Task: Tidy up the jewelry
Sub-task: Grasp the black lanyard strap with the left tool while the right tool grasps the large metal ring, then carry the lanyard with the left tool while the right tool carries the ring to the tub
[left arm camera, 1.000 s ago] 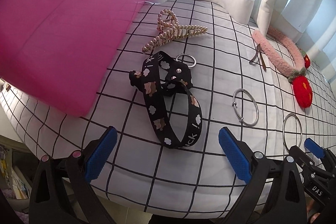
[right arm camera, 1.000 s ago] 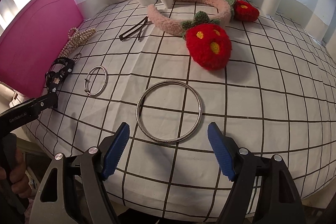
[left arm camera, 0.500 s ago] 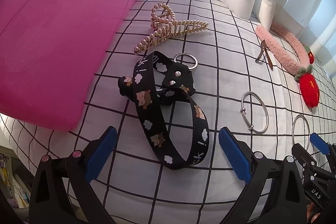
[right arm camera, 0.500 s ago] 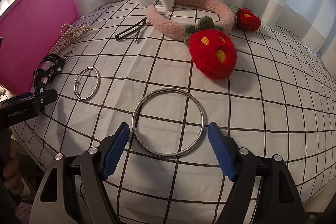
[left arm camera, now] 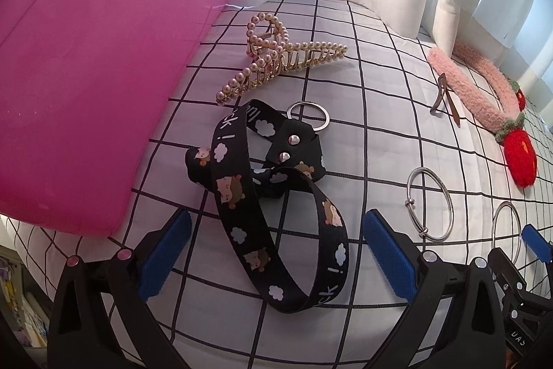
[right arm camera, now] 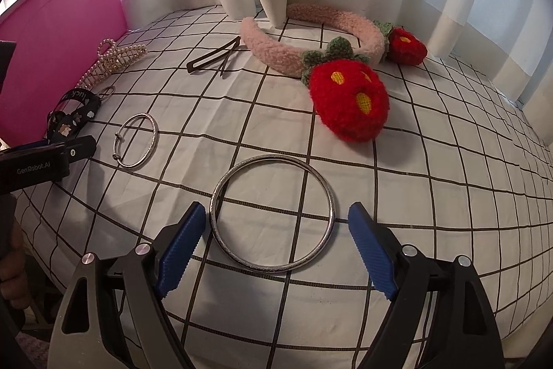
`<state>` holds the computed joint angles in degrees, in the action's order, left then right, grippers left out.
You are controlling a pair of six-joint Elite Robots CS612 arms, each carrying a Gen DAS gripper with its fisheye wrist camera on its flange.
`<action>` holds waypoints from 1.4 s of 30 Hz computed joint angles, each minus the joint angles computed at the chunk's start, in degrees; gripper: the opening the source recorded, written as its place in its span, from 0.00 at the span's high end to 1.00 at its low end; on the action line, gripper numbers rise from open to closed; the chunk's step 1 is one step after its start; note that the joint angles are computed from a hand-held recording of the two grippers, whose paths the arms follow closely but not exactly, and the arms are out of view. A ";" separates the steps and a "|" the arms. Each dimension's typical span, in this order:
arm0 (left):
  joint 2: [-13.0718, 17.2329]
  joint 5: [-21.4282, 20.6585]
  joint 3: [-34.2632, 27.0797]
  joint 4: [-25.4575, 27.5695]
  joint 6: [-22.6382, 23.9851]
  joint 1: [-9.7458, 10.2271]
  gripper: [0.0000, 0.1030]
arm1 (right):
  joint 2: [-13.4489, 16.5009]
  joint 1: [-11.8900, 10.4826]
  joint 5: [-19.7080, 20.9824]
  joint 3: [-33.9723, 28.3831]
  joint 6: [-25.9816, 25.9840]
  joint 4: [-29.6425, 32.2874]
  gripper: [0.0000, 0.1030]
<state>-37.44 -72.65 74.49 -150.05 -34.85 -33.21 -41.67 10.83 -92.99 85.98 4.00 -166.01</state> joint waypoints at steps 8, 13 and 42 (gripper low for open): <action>0.21 -0.10 -0.60 -0.51 0.56 0.04 0.32 | -0.19 -0.01 0.62 0.14 -0.17 0.10 0.24; 0.03 0.53 0.04 -2.01 0.65 -0.12 0.62 | -0.39 0.07 0.98 0.35 -0.81 0.01 0.31; -4.70 0.89 4.78 -7.15 2.07 -1.83 0.96 | -3.05 -1.06 4.08 2.59 -1.02 -1.32 0.32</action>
<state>-42.14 -71.76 79.26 -157.20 -32.78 -35.03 -44.72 9.77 -88.91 88.57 2.98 -167.33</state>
